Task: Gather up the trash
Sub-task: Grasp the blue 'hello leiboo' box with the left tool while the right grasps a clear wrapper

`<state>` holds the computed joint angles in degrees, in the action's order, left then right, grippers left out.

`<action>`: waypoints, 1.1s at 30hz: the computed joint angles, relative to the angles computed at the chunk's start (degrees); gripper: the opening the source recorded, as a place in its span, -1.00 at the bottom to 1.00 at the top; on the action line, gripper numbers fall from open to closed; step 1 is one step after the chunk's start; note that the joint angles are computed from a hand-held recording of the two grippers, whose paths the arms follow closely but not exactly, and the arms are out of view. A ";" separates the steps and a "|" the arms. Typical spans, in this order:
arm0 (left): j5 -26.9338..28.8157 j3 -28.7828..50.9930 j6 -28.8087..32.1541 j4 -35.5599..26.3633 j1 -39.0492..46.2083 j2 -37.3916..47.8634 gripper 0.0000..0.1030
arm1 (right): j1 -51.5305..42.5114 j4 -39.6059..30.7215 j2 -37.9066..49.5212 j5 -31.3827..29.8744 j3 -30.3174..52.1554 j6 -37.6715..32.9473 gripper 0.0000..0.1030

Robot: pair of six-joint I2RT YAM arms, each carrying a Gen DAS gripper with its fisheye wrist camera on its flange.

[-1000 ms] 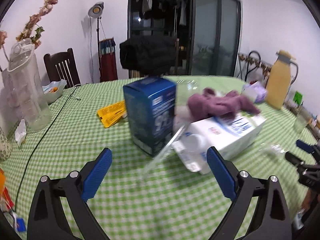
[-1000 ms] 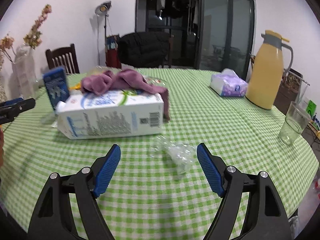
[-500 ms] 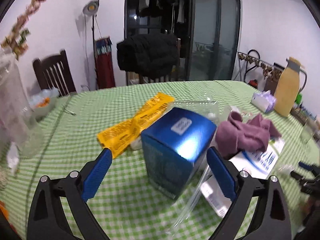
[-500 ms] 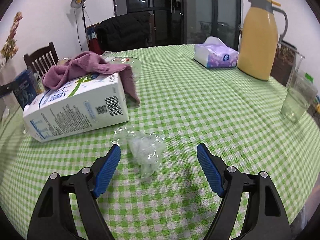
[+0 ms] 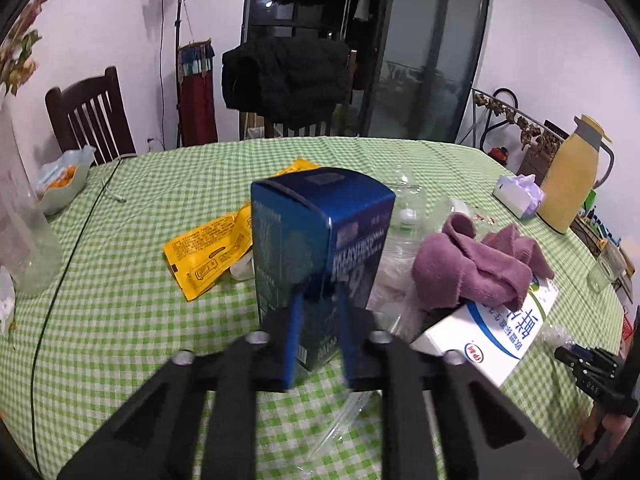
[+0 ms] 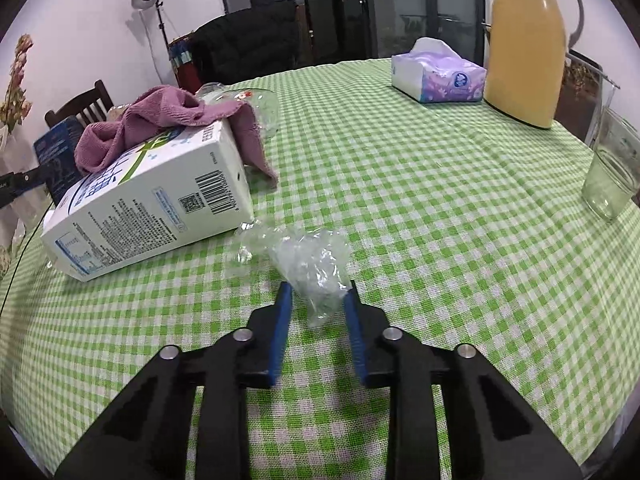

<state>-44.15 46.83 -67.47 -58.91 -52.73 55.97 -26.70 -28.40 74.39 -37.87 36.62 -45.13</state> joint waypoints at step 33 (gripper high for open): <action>-1.39 9.22 29.16 3.49 12.98 11.93 0.86 | -2.28 -0.37 -0.88 -4.66 -0.70 -2.91 -0.58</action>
